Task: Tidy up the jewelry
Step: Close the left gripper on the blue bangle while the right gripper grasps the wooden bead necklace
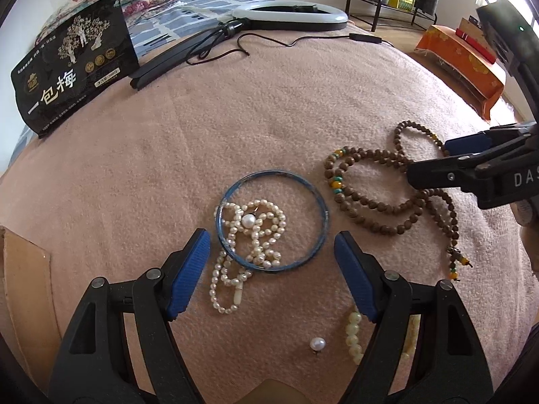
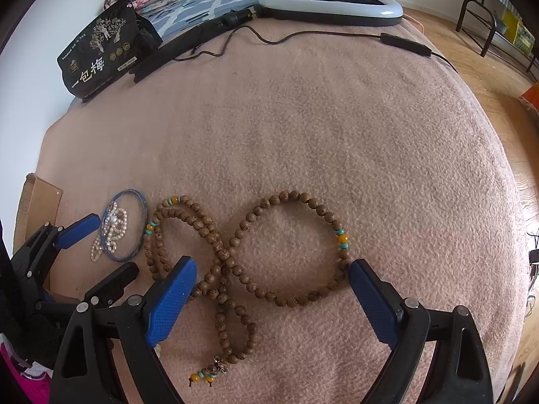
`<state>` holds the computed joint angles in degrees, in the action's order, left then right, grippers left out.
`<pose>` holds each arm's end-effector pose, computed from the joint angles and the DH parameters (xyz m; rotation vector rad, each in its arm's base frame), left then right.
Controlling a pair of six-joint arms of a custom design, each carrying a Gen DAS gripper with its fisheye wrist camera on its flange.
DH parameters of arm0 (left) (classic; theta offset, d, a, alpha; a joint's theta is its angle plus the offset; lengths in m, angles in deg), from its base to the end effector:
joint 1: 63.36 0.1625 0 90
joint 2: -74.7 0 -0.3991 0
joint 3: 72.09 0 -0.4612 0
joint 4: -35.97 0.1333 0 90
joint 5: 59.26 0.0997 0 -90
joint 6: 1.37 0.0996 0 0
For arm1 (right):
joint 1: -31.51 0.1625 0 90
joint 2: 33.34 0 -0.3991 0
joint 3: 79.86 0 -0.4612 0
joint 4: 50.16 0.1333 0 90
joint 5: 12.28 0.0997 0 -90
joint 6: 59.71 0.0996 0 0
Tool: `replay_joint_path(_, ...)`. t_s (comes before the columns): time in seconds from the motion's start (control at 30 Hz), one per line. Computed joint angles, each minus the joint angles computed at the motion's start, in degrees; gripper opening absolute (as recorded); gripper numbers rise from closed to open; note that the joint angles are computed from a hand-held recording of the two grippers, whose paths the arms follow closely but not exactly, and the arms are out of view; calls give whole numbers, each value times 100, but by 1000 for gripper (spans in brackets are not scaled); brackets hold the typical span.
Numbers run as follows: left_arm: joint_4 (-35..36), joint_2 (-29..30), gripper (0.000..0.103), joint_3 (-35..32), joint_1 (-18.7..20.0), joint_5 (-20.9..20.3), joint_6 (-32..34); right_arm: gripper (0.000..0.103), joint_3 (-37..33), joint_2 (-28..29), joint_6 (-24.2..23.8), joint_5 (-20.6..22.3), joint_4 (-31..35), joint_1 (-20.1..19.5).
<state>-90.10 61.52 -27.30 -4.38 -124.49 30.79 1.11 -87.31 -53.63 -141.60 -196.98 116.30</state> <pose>-0.3075 -0.8510 -0.0706 1.3983 2.3179 -0.0995 -0.0001 -0.7737 0.2586 -0.4609 -2.3540 0.6423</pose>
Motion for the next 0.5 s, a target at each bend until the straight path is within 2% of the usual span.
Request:
replay_joint_path(0.3, 126, 98, 78, -185, 33, -76, -100, 96, -134, 189, -31, -272, 43, 38)
replay_joint_path(0.4, 146, 96, 78, -182, 28, -122, -139, 90, -157, 225, -53, -374, 16, 61)
replay_joint_path(0.47, 132, 101, 78, -170, 17, -96, -119, 79, -152, 229, -100, -431, -14, 81)
replay_joint_path(0.5, 103, 90, 76, -139, 12, -82, -93, 77, -145, 224, -120, -426, -28, 85)
